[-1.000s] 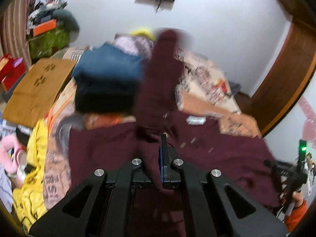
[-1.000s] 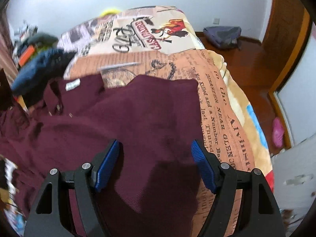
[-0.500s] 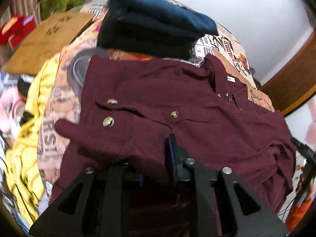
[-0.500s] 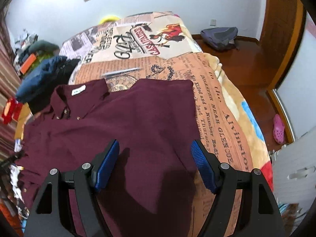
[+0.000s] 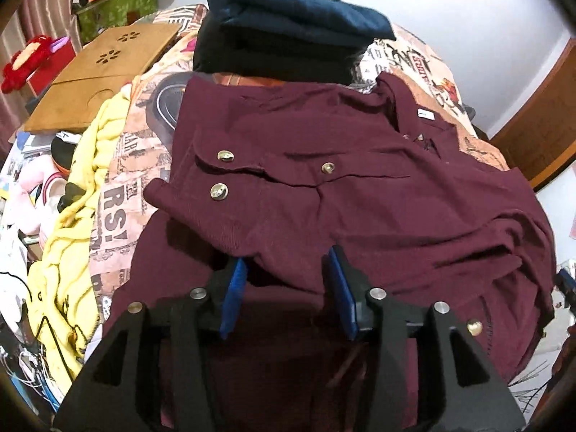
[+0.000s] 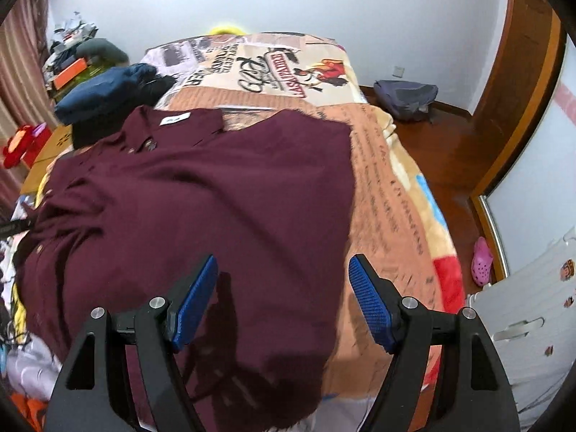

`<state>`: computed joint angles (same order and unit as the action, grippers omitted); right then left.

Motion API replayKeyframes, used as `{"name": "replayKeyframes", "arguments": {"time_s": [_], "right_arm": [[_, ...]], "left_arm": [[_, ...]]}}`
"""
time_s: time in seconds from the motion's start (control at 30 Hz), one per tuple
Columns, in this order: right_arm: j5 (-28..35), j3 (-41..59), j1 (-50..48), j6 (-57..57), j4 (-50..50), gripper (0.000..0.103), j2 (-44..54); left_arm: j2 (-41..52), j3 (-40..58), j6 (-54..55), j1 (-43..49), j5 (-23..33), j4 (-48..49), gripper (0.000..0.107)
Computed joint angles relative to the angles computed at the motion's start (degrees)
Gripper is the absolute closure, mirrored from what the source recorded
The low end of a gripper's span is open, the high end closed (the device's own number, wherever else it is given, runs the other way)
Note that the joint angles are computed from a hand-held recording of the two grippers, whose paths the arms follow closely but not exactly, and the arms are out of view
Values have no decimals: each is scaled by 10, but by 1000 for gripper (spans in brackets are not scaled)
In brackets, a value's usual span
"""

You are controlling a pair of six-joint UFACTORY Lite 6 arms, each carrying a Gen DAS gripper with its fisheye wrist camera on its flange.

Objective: Fold large clothes

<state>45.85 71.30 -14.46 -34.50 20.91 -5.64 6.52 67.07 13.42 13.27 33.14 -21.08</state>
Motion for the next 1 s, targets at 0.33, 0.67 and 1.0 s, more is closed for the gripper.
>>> {"name": "replayKeyframes", "arguments": {"time_s": [0.33, 0.67, 1.0], "right_arm": [[0, -83, 60, 55, -58, 31, -63], [-55, -71, 65, 123, -108, 31, -24], [-93, -33, 6, 135, -86, 31, -27]], "left_arm": [[-60, -32, 40, 55, 14, -42, 48], [8, -17, 168, 145, 105, -227, 48], [125, 100, 61, 92, 9, -140, 91]]}}
